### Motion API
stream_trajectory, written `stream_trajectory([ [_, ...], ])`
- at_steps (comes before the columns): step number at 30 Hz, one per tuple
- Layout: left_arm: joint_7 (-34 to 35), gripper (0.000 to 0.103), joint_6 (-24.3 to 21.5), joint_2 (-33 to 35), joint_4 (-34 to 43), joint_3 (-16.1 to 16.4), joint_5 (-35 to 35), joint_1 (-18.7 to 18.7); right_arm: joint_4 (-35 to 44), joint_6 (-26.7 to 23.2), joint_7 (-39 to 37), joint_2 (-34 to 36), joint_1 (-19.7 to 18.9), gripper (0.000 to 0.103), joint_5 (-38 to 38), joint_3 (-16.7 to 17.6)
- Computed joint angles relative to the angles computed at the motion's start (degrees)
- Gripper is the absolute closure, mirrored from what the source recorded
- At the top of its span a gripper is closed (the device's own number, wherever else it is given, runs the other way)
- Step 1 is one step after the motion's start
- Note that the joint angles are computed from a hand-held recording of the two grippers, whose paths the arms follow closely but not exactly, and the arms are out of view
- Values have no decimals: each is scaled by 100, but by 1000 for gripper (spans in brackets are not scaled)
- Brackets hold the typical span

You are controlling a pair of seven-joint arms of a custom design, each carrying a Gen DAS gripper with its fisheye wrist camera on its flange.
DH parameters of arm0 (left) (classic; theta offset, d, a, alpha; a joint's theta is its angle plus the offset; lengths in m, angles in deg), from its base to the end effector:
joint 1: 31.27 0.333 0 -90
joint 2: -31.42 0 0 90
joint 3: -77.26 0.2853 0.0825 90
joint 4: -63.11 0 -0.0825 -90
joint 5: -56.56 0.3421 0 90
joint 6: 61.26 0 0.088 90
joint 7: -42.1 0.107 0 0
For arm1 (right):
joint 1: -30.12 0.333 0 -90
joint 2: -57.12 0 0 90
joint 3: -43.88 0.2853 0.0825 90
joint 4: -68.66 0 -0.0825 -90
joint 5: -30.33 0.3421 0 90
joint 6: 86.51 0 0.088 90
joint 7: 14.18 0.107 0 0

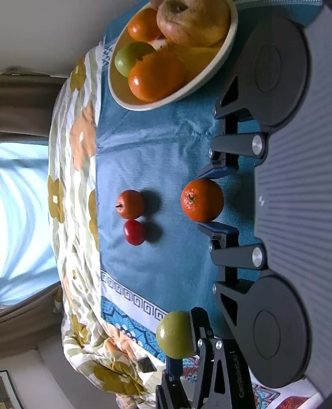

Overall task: Organize fruits
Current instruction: 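Grasp the green apple with the left gripper while the right grasps the mandarin, then carry the green apple to the bowl with the left gripper while the right carries the mandarin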

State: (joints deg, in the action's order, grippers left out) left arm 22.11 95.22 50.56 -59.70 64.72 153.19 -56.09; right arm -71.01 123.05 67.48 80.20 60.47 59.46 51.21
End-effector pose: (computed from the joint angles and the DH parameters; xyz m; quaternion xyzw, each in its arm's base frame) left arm 0.3964 -0.3493 0.2561 -0.5731 0.7276 -0.2675 0.2658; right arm 0.4269 0.2493 0.2454 -0.7233 0.5770 -0.1970 0.3243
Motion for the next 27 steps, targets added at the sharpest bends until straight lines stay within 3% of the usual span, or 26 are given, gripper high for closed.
stream_trajectory([
  [9,140,43,-251,-492,-147,-202,-544,-214,-776,-41,230,-963,-228,52,-91,76],
  [15,314,43,-586,-501,180,-340,-998,-518,-1423,-204,706,-1779,-762,52,-956,50],
  [19,547,43,-948,-296,653,-364,-1393,-796,-1742,-416,1410,-2264,-1283,52,-2387,-208],
  [27,1038,43,-1355,548,2067,-145,-2024,-1377,-1404,-611,3751,-2455,-2165,52,-6650,-1417],
])
